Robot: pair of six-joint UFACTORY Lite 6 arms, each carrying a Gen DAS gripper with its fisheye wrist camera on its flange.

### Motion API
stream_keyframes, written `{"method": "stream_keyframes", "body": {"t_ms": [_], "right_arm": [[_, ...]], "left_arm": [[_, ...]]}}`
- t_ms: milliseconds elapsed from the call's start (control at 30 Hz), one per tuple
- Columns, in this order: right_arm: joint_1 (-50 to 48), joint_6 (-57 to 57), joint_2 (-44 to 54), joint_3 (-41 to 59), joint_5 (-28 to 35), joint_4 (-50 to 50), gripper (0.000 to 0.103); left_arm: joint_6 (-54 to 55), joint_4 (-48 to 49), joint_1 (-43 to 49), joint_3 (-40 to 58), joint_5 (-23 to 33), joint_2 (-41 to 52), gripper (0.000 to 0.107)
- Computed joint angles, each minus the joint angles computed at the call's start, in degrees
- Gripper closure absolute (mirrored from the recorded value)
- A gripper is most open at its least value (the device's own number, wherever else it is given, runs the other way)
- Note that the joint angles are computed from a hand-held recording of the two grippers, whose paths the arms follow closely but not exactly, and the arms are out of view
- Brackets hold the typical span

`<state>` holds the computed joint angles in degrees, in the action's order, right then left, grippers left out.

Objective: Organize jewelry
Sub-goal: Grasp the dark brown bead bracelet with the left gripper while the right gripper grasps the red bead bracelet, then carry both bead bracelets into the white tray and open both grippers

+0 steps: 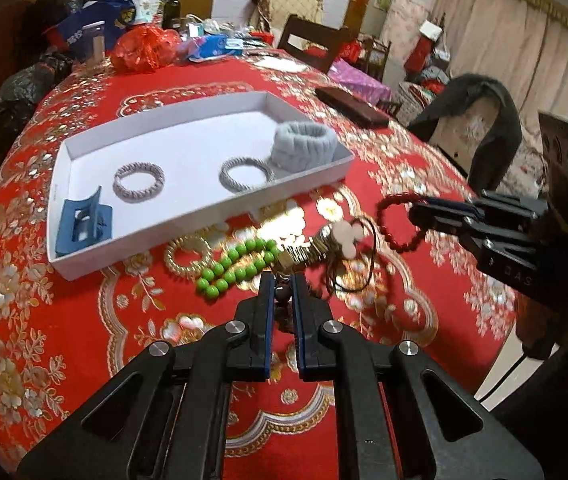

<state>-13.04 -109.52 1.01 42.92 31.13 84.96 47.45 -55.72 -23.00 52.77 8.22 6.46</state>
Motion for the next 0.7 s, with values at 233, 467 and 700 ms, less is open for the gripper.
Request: {"method": "stream_keyframes", "body": {"t_ms": [233, 467, 700], "right_arm": [[-2.14, 4.04, 0.62, 2.49, 0.33, 0.98, 0.094], [-1.40, 13.23, 1.60, 5.38, -4.13, -1.76, 0.094], [1.23, 18.69, 2.65, 8.71, -4.64, -2.60, 0.094]], "left_arm": [[-3.57, 0.99, 1.76, 2.69, 1.12, -2.29, 0.100], [-3.15, -0.98, 3.32, 3.16, 1.18, -2.38, 0.100], [-9.73, 4.29, 4.28, 4.72, 1.91, -1.55, 0.100]]}}
